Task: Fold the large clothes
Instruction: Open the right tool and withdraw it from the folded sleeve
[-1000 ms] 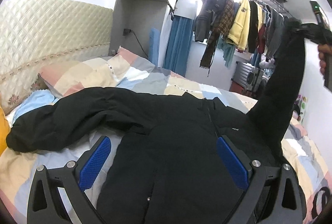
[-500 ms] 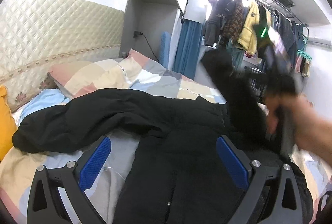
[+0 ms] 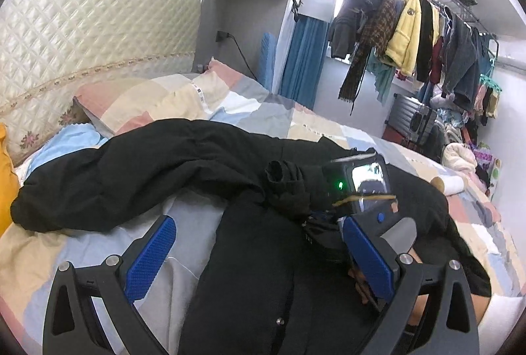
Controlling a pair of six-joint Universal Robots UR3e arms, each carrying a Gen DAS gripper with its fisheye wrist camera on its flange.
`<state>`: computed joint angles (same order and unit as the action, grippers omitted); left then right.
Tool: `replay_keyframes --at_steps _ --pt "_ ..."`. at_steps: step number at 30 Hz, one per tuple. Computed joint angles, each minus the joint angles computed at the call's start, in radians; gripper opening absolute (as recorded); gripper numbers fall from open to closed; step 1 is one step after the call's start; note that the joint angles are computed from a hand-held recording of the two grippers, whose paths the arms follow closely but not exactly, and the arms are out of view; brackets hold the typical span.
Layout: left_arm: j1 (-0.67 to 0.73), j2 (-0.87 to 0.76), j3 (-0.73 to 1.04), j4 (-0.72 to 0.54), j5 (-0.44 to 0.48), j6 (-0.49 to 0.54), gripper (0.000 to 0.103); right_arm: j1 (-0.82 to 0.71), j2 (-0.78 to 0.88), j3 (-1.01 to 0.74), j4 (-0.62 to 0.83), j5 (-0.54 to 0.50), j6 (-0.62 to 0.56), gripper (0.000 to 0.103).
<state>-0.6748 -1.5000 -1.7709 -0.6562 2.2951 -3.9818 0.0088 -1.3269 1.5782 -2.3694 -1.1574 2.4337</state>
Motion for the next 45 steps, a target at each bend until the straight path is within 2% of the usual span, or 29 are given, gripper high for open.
replay_keyframes --at_steps 3,4,6,8,9,13,18,25,31,33,36,40,42,45 --pt "0.007 -0.015 0.008 -0.002 -0.011 0.004 0.102 -0.008 0.005 -0.031 0.044 0.015 0.005 0.008" --pt "0.007 -0.017 0.008 0.000 -0.017 0.003 0.102 -0.011 -0.001 -0.041 0.063 0.015 0.002 0.011" --pt "0.007 -0.016 0.004 0.009 -0.020 0.003 0.102 -0.020 -0.028 -0.054 0.124 0.033 -0.013 0.025" --pt "0.002 -0.015 0.003 0.016 -0.017 0.003 0.102 -0.029 -0.067 -0.047 0.168 0.055 -0.031 0.050" --pt "-0.001 -0.012 -0.001 0.021 -0.016 0.003 0.102 -0.037 -0.089 -0.043 0.190 0.071 -0.039 0.055" --pt "-0.026 -0.025 0.012 0.023 0.005 0.005 0.102 -0.104 -0.183 -0.049 0.305 0.144 -0.091 0.056" --pt "-0.057 -0.047 0.047 0.014 0.030 0.009 0.102 -0.265 -0.271 -0.108 0.457 0.243 -0.130 0.056" --pt "-0.089 -0.047 0.093 -0.030 0.043 -0.019 0.103 -0.541 -0.400 -0.220 0.756 0.404 -0.292 0.056" --pt "-0.122 -0.049 0.138 -0.068 0.067 -0.058 0.102 -0.811 -0.460 -0.373 1.140 0.540 -0.553 0.056" --pt "-0.141 -0.067 0.174 -0.111 0.096 -0.070 0.102 -0.935 -0.488 -0.438 1.358 0.596 -0.700 0.056" --pt "-0.157 -0.099 0.218 -0.163 0.114 -0.075 0.102 -1.082 -0.504 -0.541 1.665 0.628 -0.930 0.056" --pt "-0.165 -0.128 0.245 -0.170 0.112 -0.068 0.102 -1.226 -0.480 -0.677 2.008 0.614 -1.181 0.056" --pt "-0.175 -0.144 0.260 -0.169 0.121 -0.060 0.102 -1.307 -0.433 -0.785 2.226 0.581 -1.334 0.056" --pt "-0.184 -0.166 0.276 -0.159 0.125 -0.045 0.103 -1.381 -0.384 -0.869 2.374 0.520 -1.413 0.056"
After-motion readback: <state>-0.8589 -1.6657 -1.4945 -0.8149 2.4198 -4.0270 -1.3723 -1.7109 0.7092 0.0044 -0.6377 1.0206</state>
